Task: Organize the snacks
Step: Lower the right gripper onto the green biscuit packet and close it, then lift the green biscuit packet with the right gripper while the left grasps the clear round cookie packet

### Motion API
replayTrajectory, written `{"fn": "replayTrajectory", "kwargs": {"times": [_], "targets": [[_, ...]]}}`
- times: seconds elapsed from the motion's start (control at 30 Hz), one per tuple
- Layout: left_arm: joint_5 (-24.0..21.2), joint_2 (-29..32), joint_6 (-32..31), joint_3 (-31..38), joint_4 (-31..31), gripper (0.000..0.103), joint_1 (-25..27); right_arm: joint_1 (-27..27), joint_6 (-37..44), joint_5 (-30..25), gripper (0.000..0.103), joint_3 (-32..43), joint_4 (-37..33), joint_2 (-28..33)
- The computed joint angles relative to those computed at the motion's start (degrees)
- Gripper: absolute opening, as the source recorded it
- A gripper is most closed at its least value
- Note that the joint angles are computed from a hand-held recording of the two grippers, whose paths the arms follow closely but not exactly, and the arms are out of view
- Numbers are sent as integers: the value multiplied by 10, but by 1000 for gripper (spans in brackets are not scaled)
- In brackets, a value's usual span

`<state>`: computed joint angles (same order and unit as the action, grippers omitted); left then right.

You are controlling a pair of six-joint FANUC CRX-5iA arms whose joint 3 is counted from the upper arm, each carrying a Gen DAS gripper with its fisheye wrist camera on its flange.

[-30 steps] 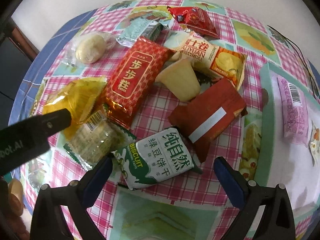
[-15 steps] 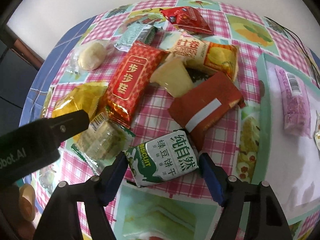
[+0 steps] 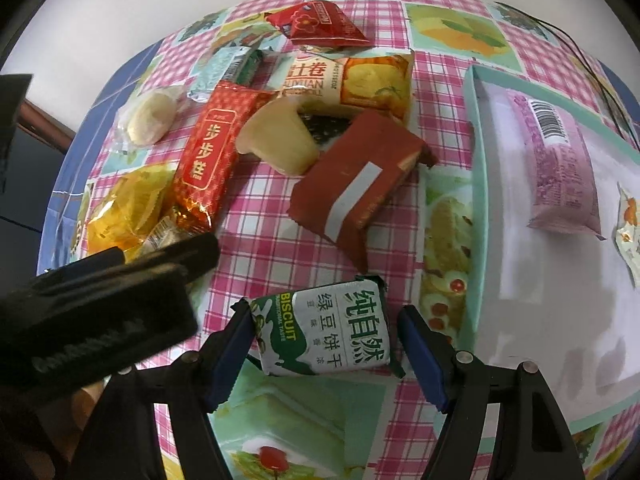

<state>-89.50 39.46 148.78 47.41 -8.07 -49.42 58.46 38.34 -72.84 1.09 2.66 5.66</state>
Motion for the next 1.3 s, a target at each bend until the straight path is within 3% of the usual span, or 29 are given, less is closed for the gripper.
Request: {"fn": "replayTrajectory", "kwargs": {"times": [0.17, 0.4, 0.47, 0.63, 0.77, 1.0, 1.13, 1.3], "targets": [[-16, 26, -7, 39, -3, 97, -3, -6, 3, -2, 76, -8, -1, -11], [-13, 30, -11, 36, 3, 95, -3, -16, 14, -8, 76, -6, -3, -13], [-24, 36, -13, 45, -1, 82, -3, -16, 13, -13, 76, 2, -4, -7], [-26, 37, -13, 45, -6, 75, -8, -16, 12, -15, 76, 2, -3, -9], [-19, 33, -11, 41, 0, 52, -9, -8, 3, -14, 76, 2, -1, -7], [-28, 36, -5, 49, -4, 51, -16, 2, -3, -8, 75, 6, 7, 9], [-18, 31, 1, 38, -4, 51, -13, 4, -10, -5, 66, 6, 10, 9], [-7, 14, 6, 23, -9, 51, -11, 2, -20, -6, 63, 5, 11, 3]]}}
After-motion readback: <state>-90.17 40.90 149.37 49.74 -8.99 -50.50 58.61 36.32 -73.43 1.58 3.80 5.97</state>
